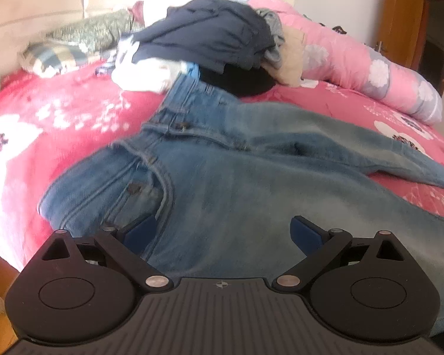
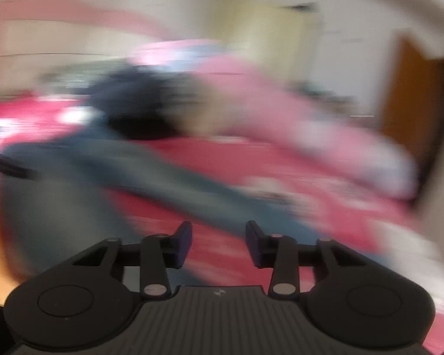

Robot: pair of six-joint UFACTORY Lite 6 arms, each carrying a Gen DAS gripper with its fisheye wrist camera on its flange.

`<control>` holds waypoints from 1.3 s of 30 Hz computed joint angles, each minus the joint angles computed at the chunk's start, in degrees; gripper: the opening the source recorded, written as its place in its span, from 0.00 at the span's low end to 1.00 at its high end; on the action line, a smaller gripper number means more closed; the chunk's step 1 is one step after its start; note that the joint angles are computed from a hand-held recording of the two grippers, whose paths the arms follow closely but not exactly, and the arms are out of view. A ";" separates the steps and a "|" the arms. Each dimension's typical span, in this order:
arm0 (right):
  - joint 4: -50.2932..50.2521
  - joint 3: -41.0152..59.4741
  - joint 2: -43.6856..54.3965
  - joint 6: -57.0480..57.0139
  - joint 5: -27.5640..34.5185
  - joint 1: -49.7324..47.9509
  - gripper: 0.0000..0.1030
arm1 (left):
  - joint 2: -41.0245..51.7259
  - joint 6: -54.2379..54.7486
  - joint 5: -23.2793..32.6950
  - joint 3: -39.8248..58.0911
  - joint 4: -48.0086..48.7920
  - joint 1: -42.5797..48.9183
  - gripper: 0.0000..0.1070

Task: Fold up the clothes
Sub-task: 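Move the open right gripper over the bed toward the jeans waist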

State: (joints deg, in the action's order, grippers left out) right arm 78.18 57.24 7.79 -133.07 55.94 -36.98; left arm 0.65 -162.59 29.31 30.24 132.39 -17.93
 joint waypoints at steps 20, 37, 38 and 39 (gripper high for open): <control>-10.66 13.43 15.28 19.09 -8.82 -17.51 0.25 | -0.90 4.27 3.12 -0.33 2.52 -3.64 0.93; -10.69 38.54 33.78 35.53 -20.03 -18.14 0.25 | 20.10 3.27 -5.33 28.72 11.86 -4.23 0.93; -8.35 36.80 32.00 33.46 -18.80 -17.22 0.25 | 21.69 3.16 -7.43 31.75 12.51 -3.75 0.93; -6.55 35.14 30.16 32.15 -16.98 -15.53 0.25 | 23.42 3.35 -9.56 34.88 12.85 -3.32 0.93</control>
